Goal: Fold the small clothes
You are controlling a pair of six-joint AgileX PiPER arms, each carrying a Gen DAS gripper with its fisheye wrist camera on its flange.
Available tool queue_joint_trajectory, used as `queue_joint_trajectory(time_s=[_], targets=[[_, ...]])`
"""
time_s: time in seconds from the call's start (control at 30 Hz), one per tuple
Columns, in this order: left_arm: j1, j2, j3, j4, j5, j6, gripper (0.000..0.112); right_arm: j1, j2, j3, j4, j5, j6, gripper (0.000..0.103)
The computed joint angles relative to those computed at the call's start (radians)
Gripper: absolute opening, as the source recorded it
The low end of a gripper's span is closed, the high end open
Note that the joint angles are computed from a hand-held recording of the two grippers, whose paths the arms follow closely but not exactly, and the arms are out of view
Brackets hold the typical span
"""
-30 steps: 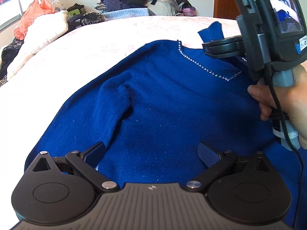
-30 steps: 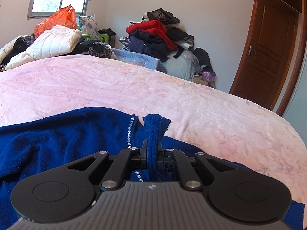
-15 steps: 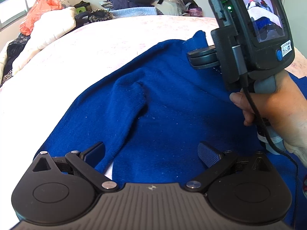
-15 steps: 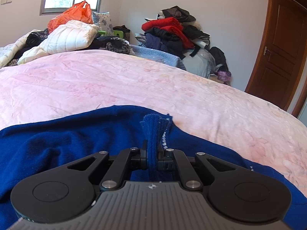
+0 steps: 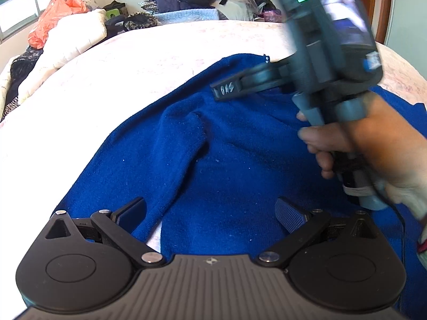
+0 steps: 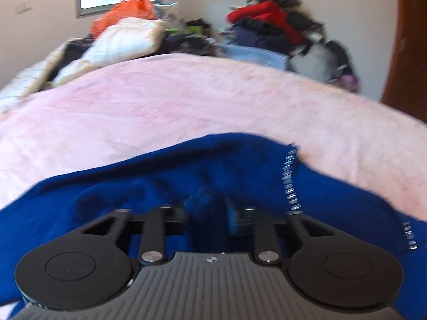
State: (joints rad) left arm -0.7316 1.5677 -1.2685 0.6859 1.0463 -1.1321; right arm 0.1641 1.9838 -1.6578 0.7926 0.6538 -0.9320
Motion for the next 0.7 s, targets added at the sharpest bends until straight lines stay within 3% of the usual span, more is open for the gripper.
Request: queue_joint_trajectory(time_s=[0.03,0.17,0.23,0.3,0.43,0.5,0.6,0.67,0.7], targets=[[0.005,0.001,0.000,-0.004,-0.002,0.001,0.103,-0.030,-0.012,0.009,0.089,0.043,-0.038,0.063],[0.024,0.007,-0.005,-0.025,-0.014,0.007,0.103,-0.148,-0.019,-0.016,0.327,0.229,-0.026,0.064],[0.023,0.006,-0.004,-0.026,-0.017,0.008,0.103,-0.156,-0.032,-0.023,0.273,0.213,0.045,0.064],[0.021,0.004,-0.003,-0.020,-0.015,0.009,0.103,-0.130,-0.034,-0.043,0.109,0.189,0.164,0.066],[0.021,0.005,-0.007,-0.023,-0.005,0.013,0.103,-0.103,0.012,-0.066,-0.025,0.247,0.260,0.064],[0.021,-0.001,-0.005,-0.022,-0.004,0.010,0.103,-0.104,-0.030,0.000,0.010,0.199,0.214,0.064],[0.032,-0.004,-0.008,-0.039,-0.002,0.013,0.103,-0.128,-0.065,0.042,0.103,0.219,0.129,0.067],[0.043,-0.009,-0.009,-0.069,-0.010,0.021,0.103,-0.114,-0.045,0.005,0.035,0.245,0.169,0.079],[0.045,-0.014,-0.008,-0.078,-0.010,0.022,0.103,-0.100,-0.021,-0.033,-0.036,0.267,0.218,0.079]])
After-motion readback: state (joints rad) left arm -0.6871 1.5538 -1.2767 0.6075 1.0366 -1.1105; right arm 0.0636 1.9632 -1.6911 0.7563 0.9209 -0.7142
